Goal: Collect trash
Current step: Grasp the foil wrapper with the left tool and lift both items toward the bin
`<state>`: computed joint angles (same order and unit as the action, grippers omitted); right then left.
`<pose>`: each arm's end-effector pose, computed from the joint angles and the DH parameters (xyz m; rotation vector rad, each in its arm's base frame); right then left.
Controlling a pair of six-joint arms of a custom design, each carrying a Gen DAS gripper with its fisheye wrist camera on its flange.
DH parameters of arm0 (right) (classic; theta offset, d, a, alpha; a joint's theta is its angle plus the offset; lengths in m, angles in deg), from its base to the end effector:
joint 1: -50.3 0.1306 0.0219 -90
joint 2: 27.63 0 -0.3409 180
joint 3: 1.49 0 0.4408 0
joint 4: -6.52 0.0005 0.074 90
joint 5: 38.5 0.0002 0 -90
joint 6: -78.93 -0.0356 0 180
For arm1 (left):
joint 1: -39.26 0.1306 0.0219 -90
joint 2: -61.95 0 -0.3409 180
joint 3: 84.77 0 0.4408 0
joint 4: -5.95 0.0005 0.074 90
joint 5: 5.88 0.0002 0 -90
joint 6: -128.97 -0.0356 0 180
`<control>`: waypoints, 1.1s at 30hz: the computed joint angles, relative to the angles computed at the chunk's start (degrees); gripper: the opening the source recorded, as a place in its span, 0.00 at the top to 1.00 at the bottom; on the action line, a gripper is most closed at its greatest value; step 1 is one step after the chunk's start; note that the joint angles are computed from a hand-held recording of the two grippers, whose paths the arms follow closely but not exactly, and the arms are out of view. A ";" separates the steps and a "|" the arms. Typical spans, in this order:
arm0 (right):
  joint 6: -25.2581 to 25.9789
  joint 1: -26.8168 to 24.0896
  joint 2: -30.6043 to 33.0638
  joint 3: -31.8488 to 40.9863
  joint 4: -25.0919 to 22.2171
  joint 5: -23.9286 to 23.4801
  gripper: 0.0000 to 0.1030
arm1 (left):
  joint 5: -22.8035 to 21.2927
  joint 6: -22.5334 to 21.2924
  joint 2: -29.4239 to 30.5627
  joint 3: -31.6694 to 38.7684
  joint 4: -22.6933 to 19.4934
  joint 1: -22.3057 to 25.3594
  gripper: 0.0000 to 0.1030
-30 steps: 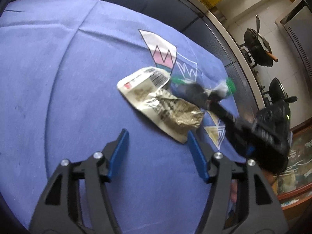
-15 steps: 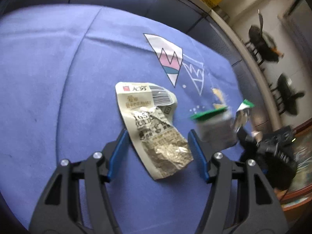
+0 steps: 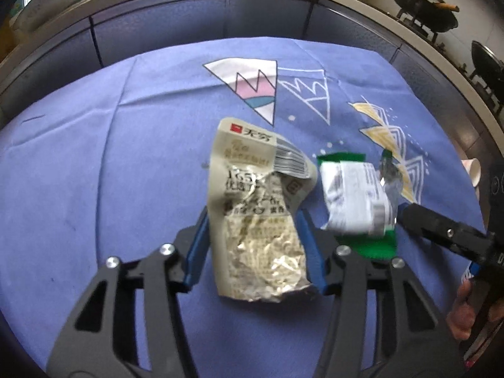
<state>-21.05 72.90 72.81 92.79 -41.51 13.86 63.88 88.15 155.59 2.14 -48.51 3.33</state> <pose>0.5287 0.2431 0.3356 -0.5543 2.4811 1.0557 0.4384 -0.3031 0.3250 -0.4082 2.5064 -0.1071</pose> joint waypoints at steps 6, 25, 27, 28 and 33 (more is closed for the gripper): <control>4.20 1.92 -2.47 -2.64 -1.15 3.76 0.52 | 1.41 2.14 -5.30 -5.69 2.67 -0.75 0.50; -4.29 -8.12 -8.38 -9.28 5.63 -5.25 1.00 | 8.64 -1.78 3.26 7.78 7.04 -4.40 0.50; -2.51 -12.30 -9.21 -9.03 4.63 -4.96 1.00 | 12.20 -3.44 8.78 14.46 7.67 -4.84 0.50; -2.00 -14.04 -9.50 -8.96 4.32 -4.81 1.00 | 14.04 -4.44 12.46 18.99 7.65 -5.09 0.50; 0.07 -23.52 -8.04 -5.53 2.22 -2.79 1.00 | 21.83 -6.88 31.24 43.69 3.99 -5.74 0.50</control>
<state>-20.98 49.38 64.77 87.26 -39.29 11.07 85.71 81.28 186.83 45.82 -44.53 -2.41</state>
